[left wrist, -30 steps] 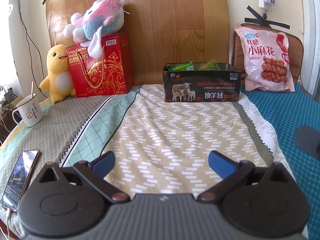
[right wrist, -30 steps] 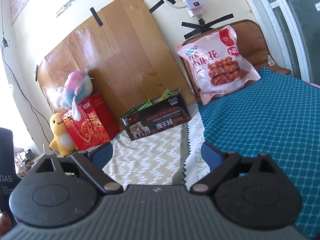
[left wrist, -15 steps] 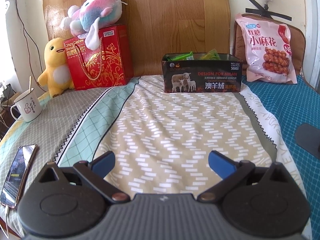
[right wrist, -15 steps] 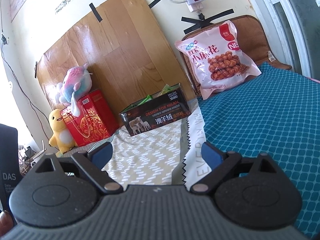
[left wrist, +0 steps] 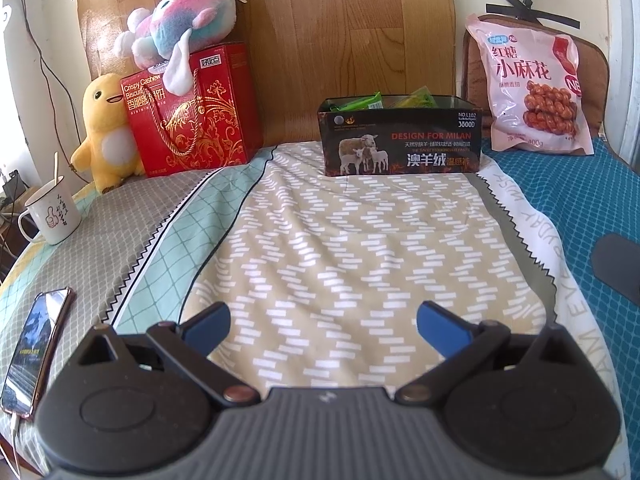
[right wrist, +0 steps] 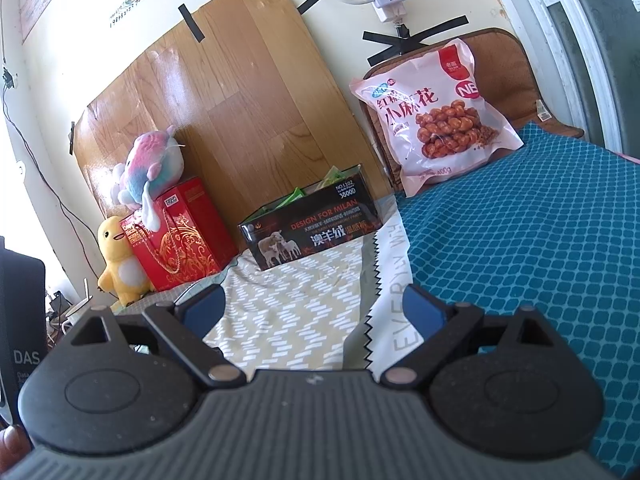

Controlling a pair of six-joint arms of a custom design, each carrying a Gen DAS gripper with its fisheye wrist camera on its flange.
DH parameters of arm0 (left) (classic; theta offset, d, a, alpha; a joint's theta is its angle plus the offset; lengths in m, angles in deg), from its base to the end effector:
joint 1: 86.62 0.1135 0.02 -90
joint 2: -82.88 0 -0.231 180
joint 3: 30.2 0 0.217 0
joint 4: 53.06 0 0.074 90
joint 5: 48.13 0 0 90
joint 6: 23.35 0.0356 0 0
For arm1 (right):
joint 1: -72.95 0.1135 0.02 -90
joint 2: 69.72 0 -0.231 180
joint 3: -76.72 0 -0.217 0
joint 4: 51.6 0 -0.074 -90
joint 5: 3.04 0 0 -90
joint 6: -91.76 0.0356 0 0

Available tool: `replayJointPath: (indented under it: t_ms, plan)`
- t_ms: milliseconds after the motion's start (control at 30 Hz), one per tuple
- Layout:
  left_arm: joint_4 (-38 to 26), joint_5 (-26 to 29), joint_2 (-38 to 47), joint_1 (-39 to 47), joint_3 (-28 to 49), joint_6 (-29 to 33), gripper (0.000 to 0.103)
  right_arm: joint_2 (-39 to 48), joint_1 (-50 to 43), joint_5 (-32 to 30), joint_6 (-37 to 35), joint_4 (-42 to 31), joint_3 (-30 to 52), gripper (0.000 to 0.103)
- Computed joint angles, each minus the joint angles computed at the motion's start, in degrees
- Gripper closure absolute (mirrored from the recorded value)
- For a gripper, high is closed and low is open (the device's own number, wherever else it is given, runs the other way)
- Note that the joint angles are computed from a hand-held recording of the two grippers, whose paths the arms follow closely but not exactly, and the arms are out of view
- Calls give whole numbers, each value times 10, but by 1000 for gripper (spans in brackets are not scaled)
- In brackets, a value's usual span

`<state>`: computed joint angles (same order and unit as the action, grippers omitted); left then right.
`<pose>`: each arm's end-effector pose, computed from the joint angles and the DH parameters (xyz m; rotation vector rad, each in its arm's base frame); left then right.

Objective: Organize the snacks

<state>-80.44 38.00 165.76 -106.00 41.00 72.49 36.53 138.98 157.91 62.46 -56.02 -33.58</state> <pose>0.2733 -0.0936 0.2298 0.4560 2.2045 -0.0509 0.1622 0.2820 0.1499 0.4732 1.7252 0.1500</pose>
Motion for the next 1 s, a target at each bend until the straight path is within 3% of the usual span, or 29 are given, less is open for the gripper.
replayJointPath:
  t_ms: [1000]
  plan:
    - [-4, -11, 13, -10, 4, 11, 0, 2, -4, -9, 1, 5, -4, 6]
